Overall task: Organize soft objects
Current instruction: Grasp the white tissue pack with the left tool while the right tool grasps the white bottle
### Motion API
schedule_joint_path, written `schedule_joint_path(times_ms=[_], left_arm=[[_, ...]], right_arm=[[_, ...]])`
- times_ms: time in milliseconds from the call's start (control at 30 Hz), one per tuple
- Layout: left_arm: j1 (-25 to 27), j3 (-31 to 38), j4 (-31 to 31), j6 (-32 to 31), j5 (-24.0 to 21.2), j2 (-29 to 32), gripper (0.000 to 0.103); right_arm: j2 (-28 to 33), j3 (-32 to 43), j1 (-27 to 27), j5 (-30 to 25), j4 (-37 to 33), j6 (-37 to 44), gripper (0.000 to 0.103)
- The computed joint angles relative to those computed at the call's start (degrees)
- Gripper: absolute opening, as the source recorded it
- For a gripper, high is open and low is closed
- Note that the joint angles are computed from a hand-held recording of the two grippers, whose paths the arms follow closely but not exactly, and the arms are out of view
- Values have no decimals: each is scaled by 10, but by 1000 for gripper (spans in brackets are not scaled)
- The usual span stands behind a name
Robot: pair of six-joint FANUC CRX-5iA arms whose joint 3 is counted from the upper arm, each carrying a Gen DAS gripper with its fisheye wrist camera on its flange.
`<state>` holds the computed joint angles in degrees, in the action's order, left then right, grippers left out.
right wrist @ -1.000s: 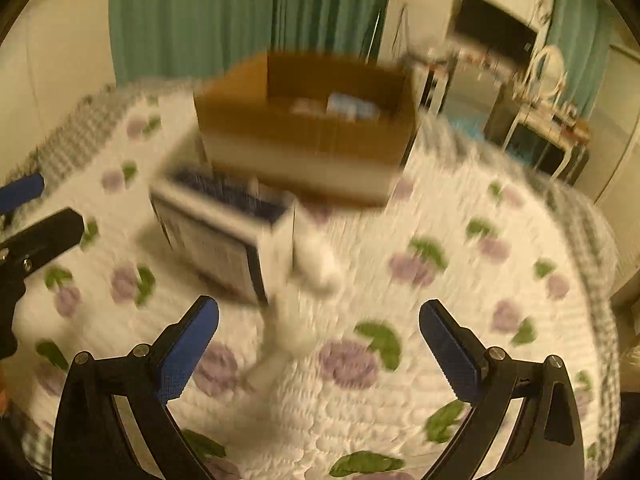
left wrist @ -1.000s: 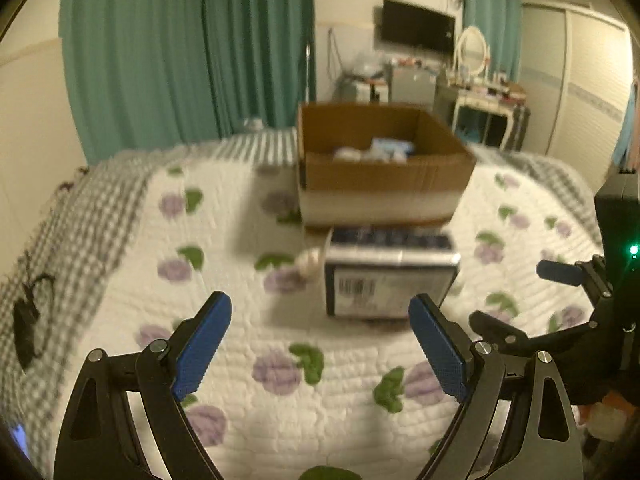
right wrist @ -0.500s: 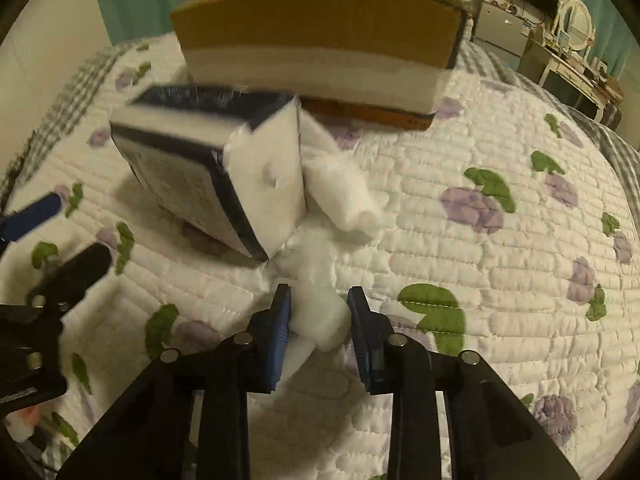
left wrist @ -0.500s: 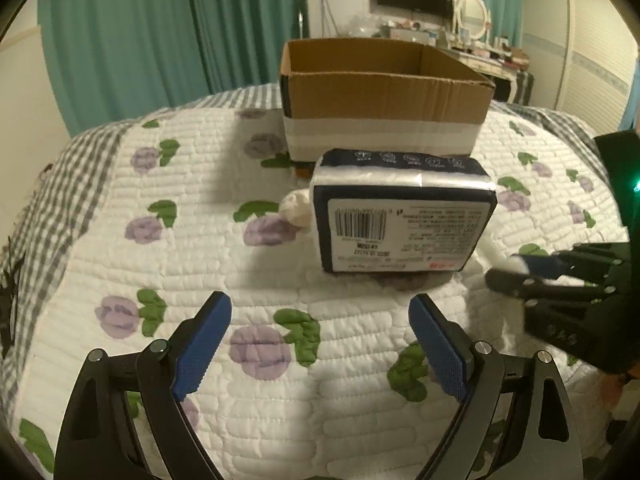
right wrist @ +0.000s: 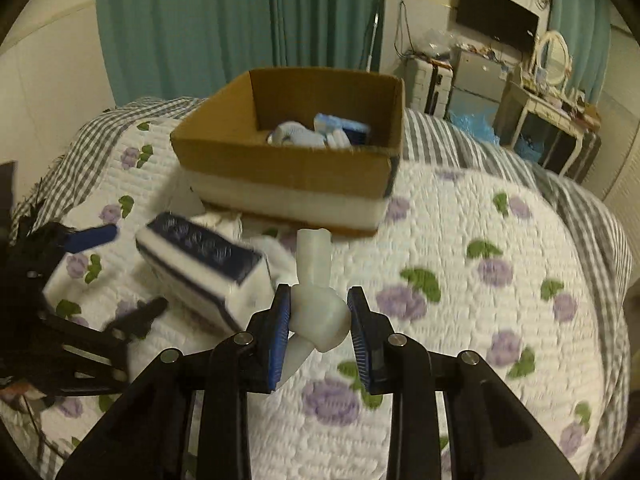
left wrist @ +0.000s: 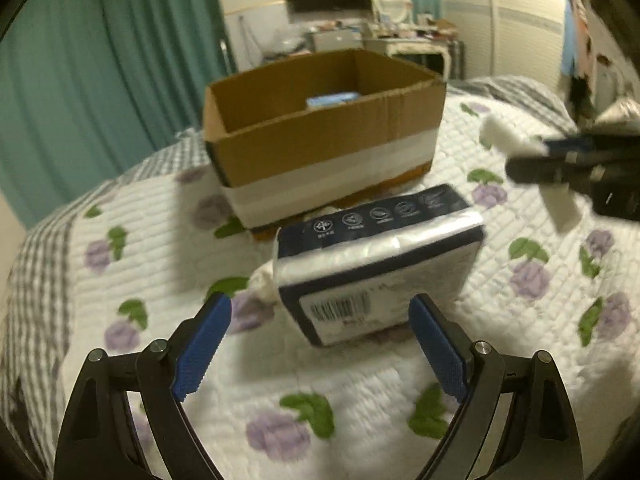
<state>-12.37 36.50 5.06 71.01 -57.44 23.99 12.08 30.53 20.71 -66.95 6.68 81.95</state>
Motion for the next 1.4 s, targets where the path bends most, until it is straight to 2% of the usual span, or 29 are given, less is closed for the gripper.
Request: schedule_joint_path(times_ms=[67,200,300,367,467,500,633,733,867,1100,1233,1400], left_arm=[[3,-3,15,-16,18,8,92],[13,-11,89,-95,51,28,92],[17,20,123,-119,40,61,91],[23,36,160,-125,30,79,78],[27,55,174,-100,15,93,65],[29,62,172,-91,6,96,62],[35,85,162,-56,-26,101,37],[34,106,140,-22,-49,100,31],[15,95,76,-3,-50,65,27],[-11,122,0,23,-65,29,26],[-16,133,-17,19,-52,10,26],[-19,202,-31,16,-49,19,26]], right_arm=[[10,13,-3,0,-3,5,28],[29,29,-18,-12,-36,12,28],[42,34,-25,-23,-43,14,28],[47,35,-28,-25,-43,14,28],[49,33,-34,-21,-46,14,28],[49,32,-36,-19,-48,14,28],[46,28,-41,-16,-57,14,28],[36,17,-41,-9,-60,13,28],[11,-7,-40,8,-63,5,28],[-37,-32,-25,34,-39,-8,28],[-54,-21,-13,44,-20,-11,28],[-53,14,-4,46,6,-6,28]])
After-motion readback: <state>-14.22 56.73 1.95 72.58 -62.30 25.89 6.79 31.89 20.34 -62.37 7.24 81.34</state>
